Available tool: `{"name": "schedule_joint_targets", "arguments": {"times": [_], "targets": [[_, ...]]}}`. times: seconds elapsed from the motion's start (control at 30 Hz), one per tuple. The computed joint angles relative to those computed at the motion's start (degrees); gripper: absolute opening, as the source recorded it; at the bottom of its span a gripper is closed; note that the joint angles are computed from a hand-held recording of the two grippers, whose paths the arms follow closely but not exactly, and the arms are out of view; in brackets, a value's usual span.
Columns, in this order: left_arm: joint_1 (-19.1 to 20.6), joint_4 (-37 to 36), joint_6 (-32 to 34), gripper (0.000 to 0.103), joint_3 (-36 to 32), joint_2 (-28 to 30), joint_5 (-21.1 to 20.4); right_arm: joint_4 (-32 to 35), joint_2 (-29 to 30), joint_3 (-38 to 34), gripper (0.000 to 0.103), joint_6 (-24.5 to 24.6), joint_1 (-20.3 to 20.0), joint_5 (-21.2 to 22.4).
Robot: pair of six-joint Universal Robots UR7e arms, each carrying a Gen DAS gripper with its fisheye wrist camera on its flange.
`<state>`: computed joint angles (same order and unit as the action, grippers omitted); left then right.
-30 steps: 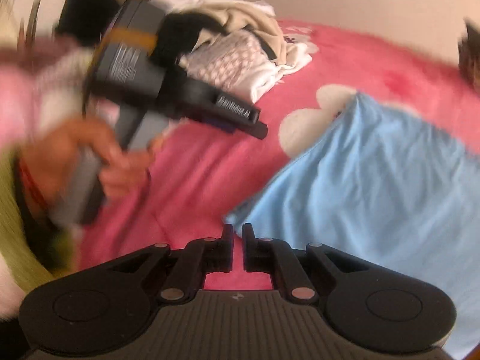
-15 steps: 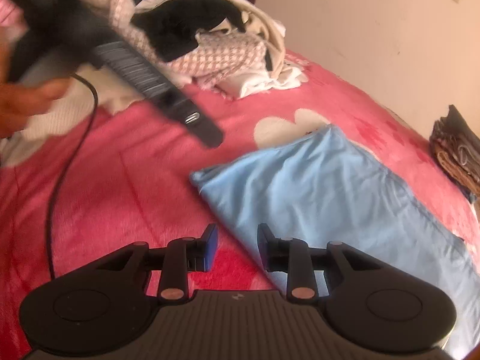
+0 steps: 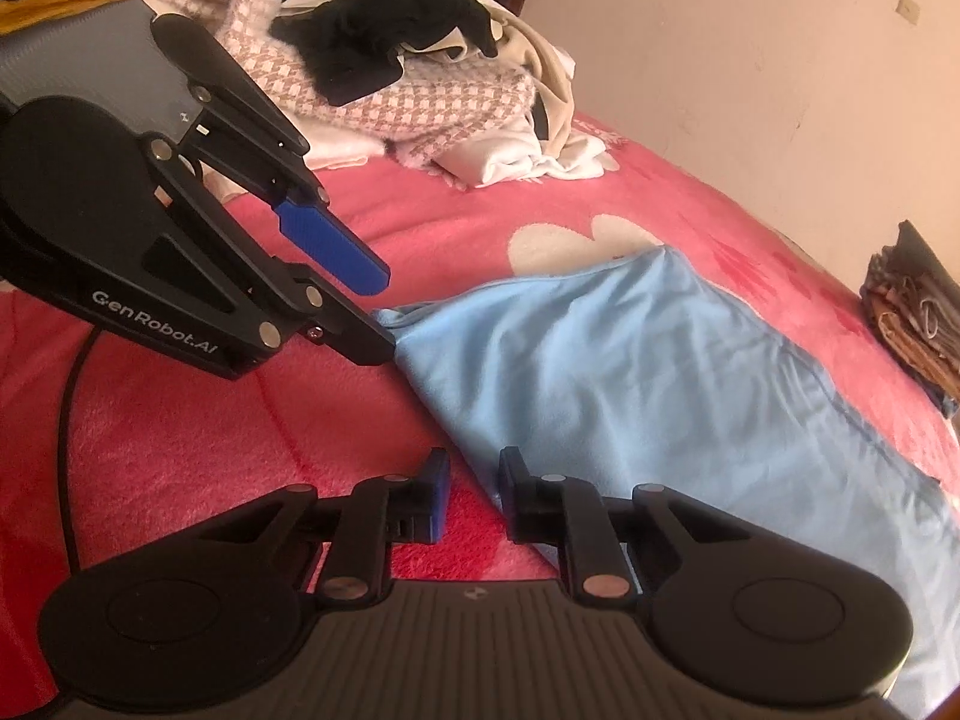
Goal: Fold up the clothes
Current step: 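Close the left gripper on the folded shirt hem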
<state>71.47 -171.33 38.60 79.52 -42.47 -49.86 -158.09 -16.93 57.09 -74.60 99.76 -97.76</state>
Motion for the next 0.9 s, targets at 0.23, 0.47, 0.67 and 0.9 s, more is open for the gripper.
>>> {"name": "schedule_joint_targets", "arguments": {"times": [0.23,0.47,0.67,0.9], "targets": [[1.12,-1.56,0.6,0.002,-0.13,0.39,-1.93,-0.78,0.07,0.37,0.019,-0.46,-0.04,-0.04],[1.79,-0.32,-3.93,0.001,2.0,-2.79,-3.73,-0.86,0.15,0.4,0.019,-0.63,-0.22,0.3],[2.25,0.78,-5.17,0.0,1.85,-3.43,-0.34,-0.26,0.25,0.0,0.018,-0.03,-0.3,0.41],[1.51,1.38,-15.51,0.0,0.74,-4.58,-6.47,0.31,0.07,-0.19,0.019,1.66,-0.38,1.16]]}}
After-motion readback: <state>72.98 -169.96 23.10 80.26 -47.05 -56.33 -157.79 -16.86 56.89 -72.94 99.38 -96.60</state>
